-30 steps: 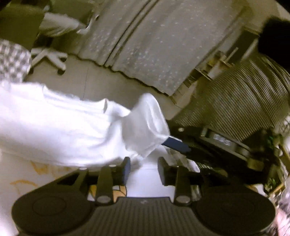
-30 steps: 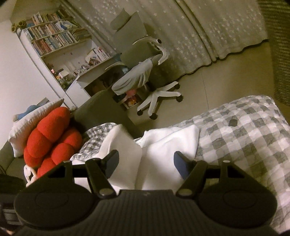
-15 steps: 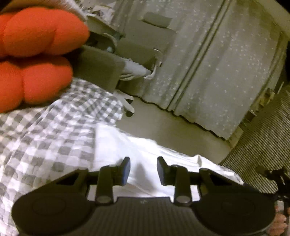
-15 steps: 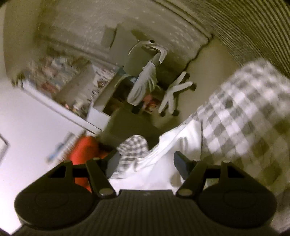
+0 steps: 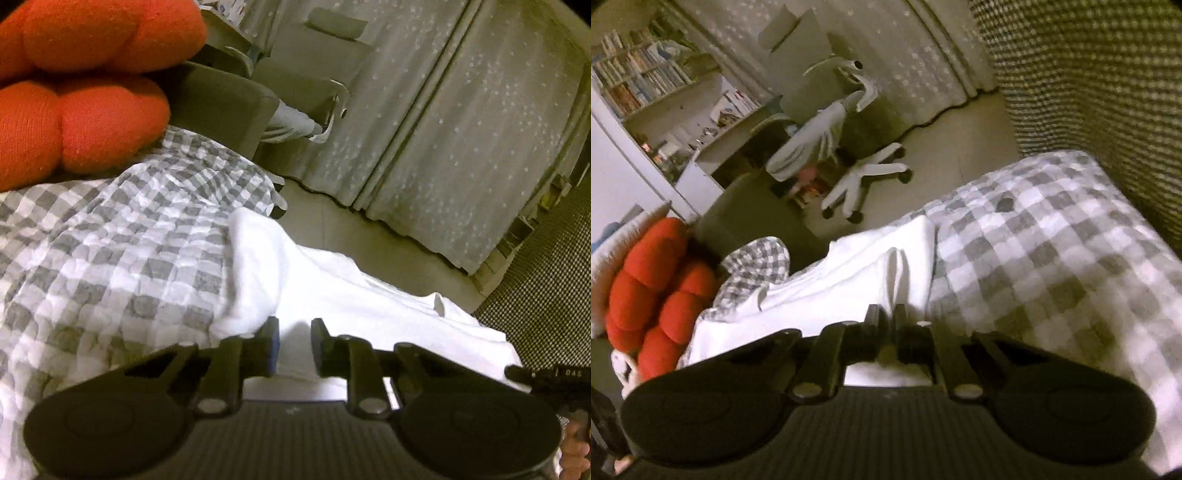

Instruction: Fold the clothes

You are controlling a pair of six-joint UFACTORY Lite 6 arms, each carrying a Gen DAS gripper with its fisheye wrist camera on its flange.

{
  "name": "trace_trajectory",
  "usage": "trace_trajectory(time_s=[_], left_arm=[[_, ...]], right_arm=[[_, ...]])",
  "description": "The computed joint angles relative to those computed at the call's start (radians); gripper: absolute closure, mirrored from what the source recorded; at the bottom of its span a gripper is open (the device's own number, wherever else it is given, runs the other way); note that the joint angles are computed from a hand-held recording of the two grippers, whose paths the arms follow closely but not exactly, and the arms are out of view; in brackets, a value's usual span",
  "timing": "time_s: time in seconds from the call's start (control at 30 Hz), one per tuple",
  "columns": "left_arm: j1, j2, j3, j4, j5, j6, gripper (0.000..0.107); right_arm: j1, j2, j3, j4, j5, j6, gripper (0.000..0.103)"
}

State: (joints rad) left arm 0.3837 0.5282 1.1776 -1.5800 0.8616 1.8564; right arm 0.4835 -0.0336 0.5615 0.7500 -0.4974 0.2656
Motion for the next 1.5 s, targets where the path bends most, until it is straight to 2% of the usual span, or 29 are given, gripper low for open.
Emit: trace_trajectory(time_s=[0.03,0.07,0.1,0.23,0.3,0.4,0.47,0.6,0.77,1.0,1.03,1.07,1.3,1.5], left_arm=[[0.006,-0.032,-0.029,0.013,0.009,0.0,0.072],[0.014,-0.067,-0.06,0.027,0.02,0.003,0.063],[0.031,-0.105,-0.103,0.035,0.036,0.031,0.058],[0.132,-0.218,-0.244,0.106,0.115,0.147,0.049],[0.197,-0.255,-0.295,0.159,0.157,0.201,0.046],[0.294,-0.252,-0.332,0.219,0.191,0.272,0.045],[0.358,-0.236,-0.338,0.261,0.21,0.301,0.045],[0.49,-0.168,-0.3,0.342,0.303,0.336,0.045],[0.608,-0.122,-0.257,0.427,0.386,0.337,0.045],[0.716,-0.101,-0.226,0.503,0.446,0.339,0.045],[0.728,-0.102,-0.22,0.508,0.443,0.327,0.044],[0.739,-0.104,-0.214,0.514,0.438,0.313,0.038],[0.839,-0.003,-0.074,0.595,0.453,0.282,0.037],[0.884,0.151,0.169,0.706,0.567,0.108,0.04]], right_arm=[[0.033,-0.041,-0.013,0.105,0.013,-0.095,0.068],[0.075,-0.079,-0.029,0.209,0.004,-0.191,0.059],[0.121,-0.114,-0.044,0.314,-0.012,-0.286,0.051],[0.427,-0.232,-0.089,0.733,-0.182,-0.551,0.051],[0.607,-0.228,-0.055,0.939,-0.293,-0.658,0.05],[0.814,-0.132,-0.001,1.086,-0.401,-0.647,0.05],[0.932,-0.064,0.025,1.152,-0.447,-0.572,0.05],[1.11,0.023,0.051,1.223,-0.526,-0.393,0.05],[1.217,0.048,0.098,1.33,-0.592,-0.367,0.05],[1.364,0.109,0.146,1.392,-0.662,-0.296,0.05],[1.384,0.112,0.146,1.397,-0.673,-0.278,0.05],[1.398,0.116,0.147,1.397,-0.678,-0.257,0.05],[1.5,0.147,0.132,1.366,-0.712,-0.07,0.05],[1.592,0.088,0.031,1.296,-0.721,0.157,0.05]])
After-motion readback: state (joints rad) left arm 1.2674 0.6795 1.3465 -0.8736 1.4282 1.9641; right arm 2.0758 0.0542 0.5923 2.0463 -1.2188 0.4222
